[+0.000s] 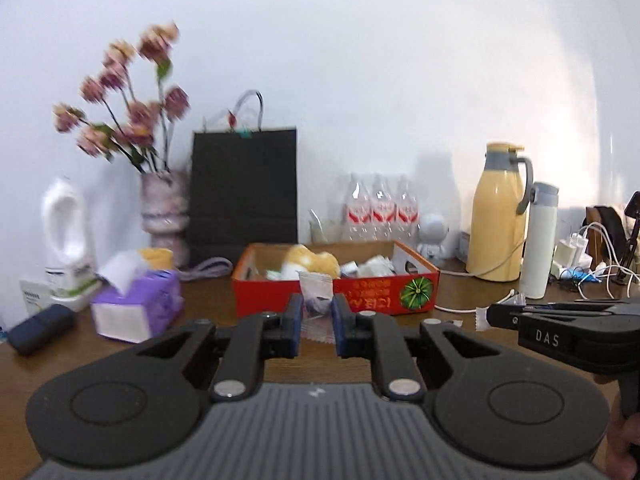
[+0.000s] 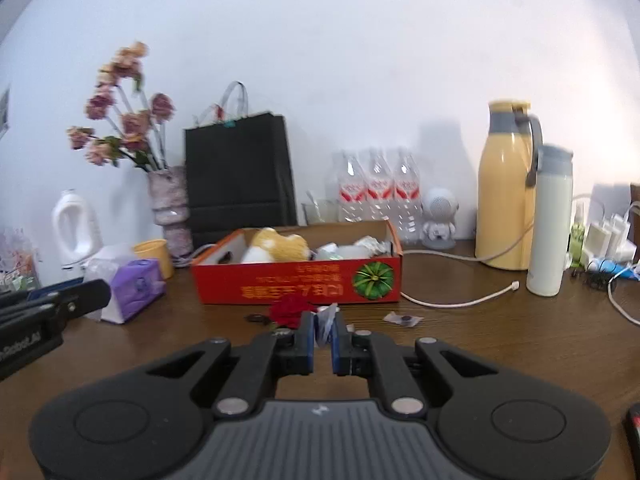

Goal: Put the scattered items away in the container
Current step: 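Carry both wrapped candies up toward the cardboard box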

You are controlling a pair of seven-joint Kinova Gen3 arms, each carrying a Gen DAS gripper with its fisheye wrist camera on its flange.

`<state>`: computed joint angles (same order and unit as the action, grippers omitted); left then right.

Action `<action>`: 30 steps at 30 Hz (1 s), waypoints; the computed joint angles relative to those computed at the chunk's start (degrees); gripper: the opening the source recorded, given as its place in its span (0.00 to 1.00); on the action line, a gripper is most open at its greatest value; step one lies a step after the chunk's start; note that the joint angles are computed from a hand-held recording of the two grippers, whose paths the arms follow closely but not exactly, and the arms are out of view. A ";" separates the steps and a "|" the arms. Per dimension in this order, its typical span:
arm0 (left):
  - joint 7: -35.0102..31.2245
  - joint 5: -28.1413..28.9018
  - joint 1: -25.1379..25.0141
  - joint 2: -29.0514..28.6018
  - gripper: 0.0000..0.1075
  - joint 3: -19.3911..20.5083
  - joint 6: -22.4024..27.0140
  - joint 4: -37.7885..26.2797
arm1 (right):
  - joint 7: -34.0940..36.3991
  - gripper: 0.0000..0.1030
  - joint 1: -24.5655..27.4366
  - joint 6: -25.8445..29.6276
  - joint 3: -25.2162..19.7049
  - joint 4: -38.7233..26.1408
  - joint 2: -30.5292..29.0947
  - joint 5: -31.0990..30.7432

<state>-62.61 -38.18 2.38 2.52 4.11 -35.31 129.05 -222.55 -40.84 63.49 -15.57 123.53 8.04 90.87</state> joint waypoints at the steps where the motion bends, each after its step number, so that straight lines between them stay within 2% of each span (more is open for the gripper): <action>1: 0.19 -0.62 -0.66 -0.87 0.15 -0.58 -1.48 1.39 | 0.40 0.07 -1.31 1.70 -0.91 -0.03 0.10 -0.83; 5: 2.68 -4.04 -2.97 -3.41 0.15 -3.54 -7.63 6.06 | 2.25 0.07 -5.89 7.69 -2.99 -0.20 0.31 -3.34; 7: 4.00 -6.79 -3.85 -3.83 0.15 -4.73 -9.78 7.18 | 2.32 0.07 -7.35 8.98 -3.46 -0.03 0.25 -4.32; 9: 4.73 -8.79 -4.24 -3.90 0.15 -5.18 -10.15 7.56 | 2.65 0.07 -7.65 7.88 -3.44 0.26 -0.13 -5.01; 14: 6.11 -9.66 -4.24 -2.29 0.15 -4.42 -8.08 6.76 | 0.95 0.07 -6.53 4.69 -2.48 0.83 -0.28 -5.78; 18: 5.58 -8.90 -4.75 -1.36 0.15 -4.07 -9.76 7.22 | -1.28 0.07 -7.34 6.27 -2.91 2.32 0.31 -5.70; 22: 0.98 -4.30 -4.52 -1.51 0.15 -3.47 -12.08 9.04 | -5.51 0.07 -10.22 13.52 -3.69 4.70 2.46 -5.10; 25: -1.63 -2.05 -4.52 -1.18 0.15 -3.42 -16.13 9.47 | -7.59 0.07 -11.20 16.81 -3.65 5.21 2.29 -4.62; 28: -3.80 1.59 -3.24 -0.23 0.15 -2.22 -15.61 6.83 | -5.07 0.07 -9.61 16.45 -2.62 4.49 1.31 -1.61; 30: -4.46 3.73 -2.27 1.65 0.15 -1.27 -14.64 3.79 | -4.23 0.07 -6.50 13.46 -1.05 3.93 0.64 2.56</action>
<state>-67.07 -34.45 0.11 4.17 2.84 -49.96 132.83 -226.77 -47.34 76.95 -16.62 127.46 8.67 93.42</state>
